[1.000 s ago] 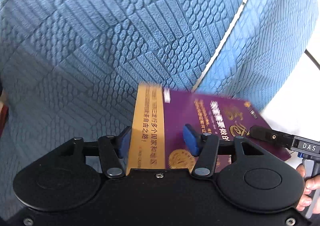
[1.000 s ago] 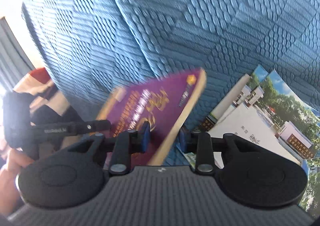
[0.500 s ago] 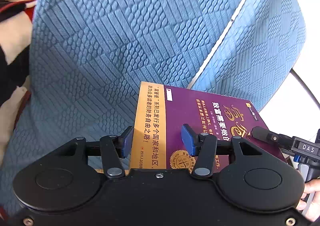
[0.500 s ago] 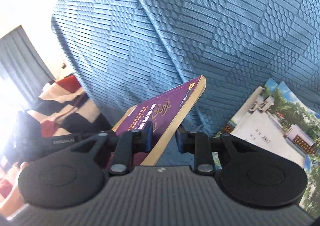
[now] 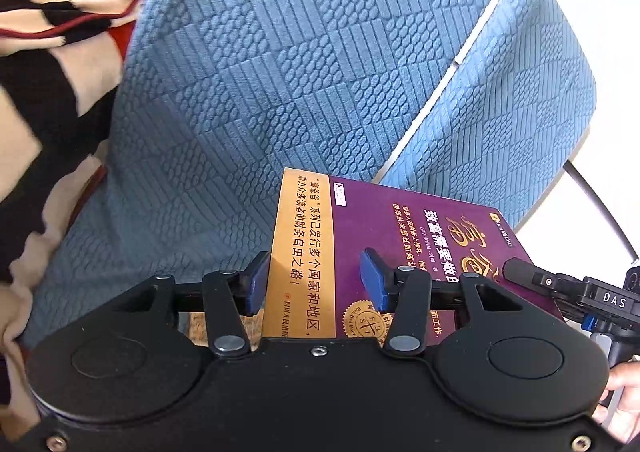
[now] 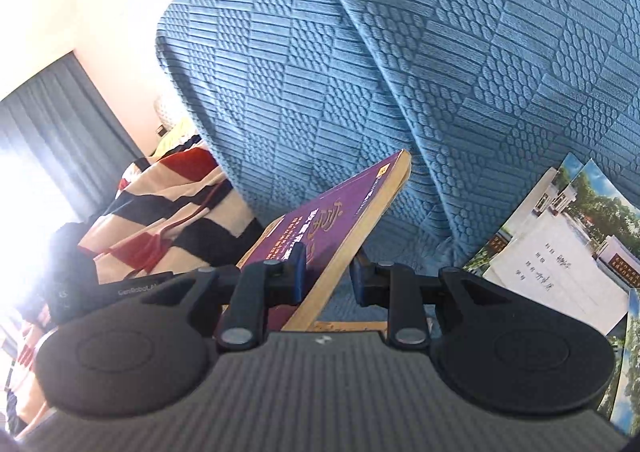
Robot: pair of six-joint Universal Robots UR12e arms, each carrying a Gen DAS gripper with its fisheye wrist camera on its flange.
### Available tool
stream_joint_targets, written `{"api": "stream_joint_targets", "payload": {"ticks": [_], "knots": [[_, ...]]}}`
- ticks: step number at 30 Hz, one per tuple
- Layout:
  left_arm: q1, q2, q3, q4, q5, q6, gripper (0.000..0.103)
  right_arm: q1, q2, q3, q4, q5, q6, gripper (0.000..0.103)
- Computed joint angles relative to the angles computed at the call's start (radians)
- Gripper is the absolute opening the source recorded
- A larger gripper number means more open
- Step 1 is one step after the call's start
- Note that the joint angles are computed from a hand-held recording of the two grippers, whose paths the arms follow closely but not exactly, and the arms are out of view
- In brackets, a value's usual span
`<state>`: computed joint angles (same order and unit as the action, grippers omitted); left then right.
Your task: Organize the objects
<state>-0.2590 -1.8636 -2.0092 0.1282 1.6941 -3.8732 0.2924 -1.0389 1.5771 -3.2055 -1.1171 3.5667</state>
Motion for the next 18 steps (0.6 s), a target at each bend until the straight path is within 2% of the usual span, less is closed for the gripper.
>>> {"api": "stream_joint_targets", "payload": {"ticks": [6,10,14,18], "knots": [[-0.042,0.026,-0.033,-0.036,0.092,-0.129,0.044,-0.001,-0.009,-0.01,0.059,0.062,-0.062,0.026],[-0.054,0.038,-0.053,-0.067,0.096,-0.214,0.044,0.0,-0.008,-0.009,0.092,0.084,-0.095,0.025],[-0.067,0.044,-0.066,-0.078,0.109,-0.253,0.044,-0.005,-0.001,-0.009,0.113,0.123,-0.113,0.025],[-0.063,0.046,-0.066,-0.124,0.088,-0.282,0.044,-0.003,0.002,-0.006,0.133,0.117,-0.113,0.025]]}}
